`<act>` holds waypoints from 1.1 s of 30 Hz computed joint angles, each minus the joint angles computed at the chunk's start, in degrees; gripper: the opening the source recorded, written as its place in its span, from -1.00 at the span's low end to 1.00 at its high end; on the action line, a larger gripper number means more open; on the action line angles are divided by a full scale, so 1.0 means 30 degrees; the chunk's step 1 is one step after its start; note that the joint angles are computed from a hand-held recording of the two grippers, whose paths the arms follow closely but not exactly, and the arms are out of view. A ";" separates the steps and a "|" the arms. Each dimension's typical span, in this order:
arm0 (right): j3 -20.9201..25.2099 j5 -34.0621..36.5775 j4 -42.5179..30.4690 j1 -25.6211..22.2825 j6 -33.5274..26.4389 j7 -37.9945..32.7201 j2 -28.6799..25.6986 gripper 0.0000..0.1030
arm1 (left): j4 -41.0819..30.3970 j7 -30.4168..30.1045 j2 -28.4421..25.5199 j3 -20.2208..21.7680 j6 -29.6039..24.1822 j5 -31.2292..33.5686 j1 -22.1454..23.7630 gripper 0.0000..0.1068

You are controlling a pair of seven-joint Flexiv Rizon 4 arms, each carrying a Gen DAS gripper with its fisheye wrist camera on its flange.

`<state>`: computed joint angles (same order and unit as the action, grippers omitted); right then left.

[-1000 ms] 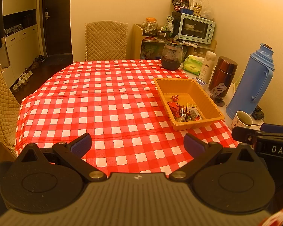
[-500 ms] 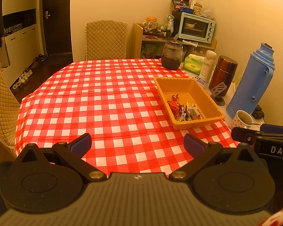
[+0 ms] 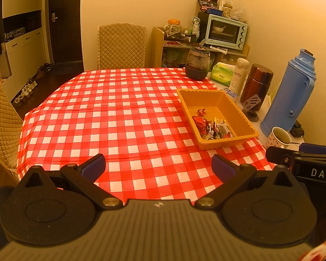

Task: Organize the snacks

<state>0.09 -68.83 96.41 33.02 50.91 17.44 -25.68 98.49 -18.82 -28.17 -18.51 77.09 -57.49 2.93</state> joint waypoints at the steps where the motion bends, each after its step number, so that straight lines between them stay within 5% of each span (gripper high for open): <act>1: 0.0001 -0.0003 -0.0002 0.0003 -0.0003 0.0018 -0.0003 0.65 | -0.0001 0.0003 0.0000 0.0006 -0.0002 -0.0005 -0.0006 0.93; 33: 0.0018 -0.0326 0.0195 -0.0074 0.0132 0.0406 0.0028 0.65 | 0.0012 -0.0022 0.0003 0.0039 -0.0017 -0.0001 -0.0027 0.93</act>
